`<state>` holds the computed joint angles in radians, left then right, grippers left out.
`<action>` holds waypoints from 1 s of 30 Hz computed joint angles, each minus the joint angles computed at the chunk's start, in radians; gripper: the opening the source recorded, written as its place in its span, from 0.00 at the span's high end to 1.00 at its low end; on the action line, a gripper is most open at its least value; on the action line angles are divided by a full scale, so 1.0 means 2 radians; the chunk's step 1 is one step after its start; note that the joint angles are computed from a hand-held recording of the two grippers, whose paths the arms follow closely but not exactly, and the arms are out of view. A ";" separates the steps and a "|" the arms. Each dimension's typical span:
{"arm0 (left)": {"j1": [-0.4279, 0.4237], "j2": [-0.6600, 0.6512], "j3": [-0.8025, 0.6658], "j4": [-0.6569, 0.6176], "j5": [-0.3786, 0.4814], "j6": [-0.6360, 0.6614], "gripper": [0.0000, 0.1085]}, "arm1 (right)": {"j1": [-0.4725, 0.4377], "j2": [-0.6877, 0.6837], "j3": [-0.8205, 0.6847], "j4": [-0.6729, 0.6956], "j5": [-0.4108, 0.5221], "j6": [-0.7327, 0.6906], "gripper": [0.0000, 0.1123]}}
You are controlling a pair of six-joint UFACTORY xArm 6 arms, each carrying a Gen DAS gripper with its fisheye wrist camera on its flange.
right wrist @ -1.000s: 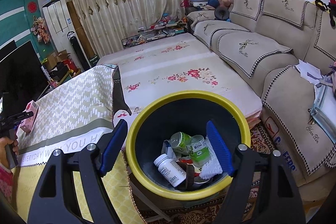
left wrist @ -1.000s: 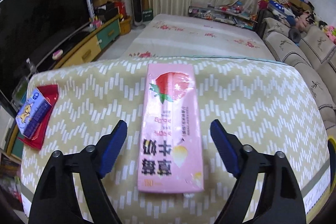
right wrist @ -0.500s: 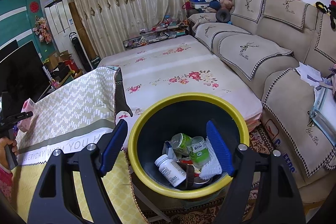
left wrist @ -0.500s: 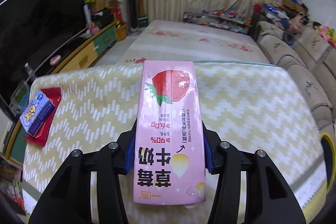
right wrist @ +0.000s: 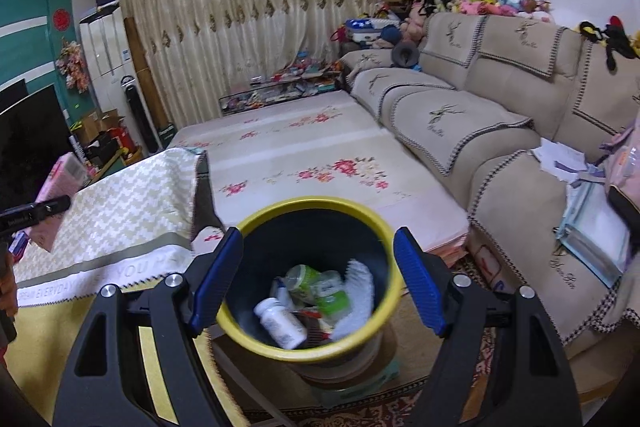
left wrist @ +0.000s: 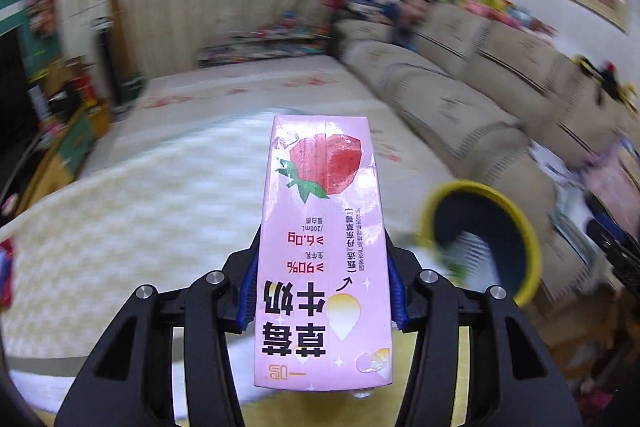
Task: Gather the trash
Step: 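Carry the milk carton over the bin and open the left gripper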
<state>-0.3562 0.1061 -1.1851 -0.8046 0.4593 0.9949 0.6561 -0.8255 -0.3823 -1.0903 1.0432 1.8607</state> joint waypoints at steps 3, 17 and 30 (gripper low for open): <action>-0.054 0.003 0.004 0.020 -0.001 -0.015 0.54 | 0.018 -0.045 0.022 0.009 0.041 -0.001 0.35; -0.184 0.170 -0.134 0.212 0.033 -0.212 0.50 | 0.081 -0.194 0.092 0.040 0.176 0.009 0.35; -0.146 0.013 0.036 0.047 -0.097 -0.067 0.15 | 0.047 -0.141 0.075 0.023 0.076 0.002 0.32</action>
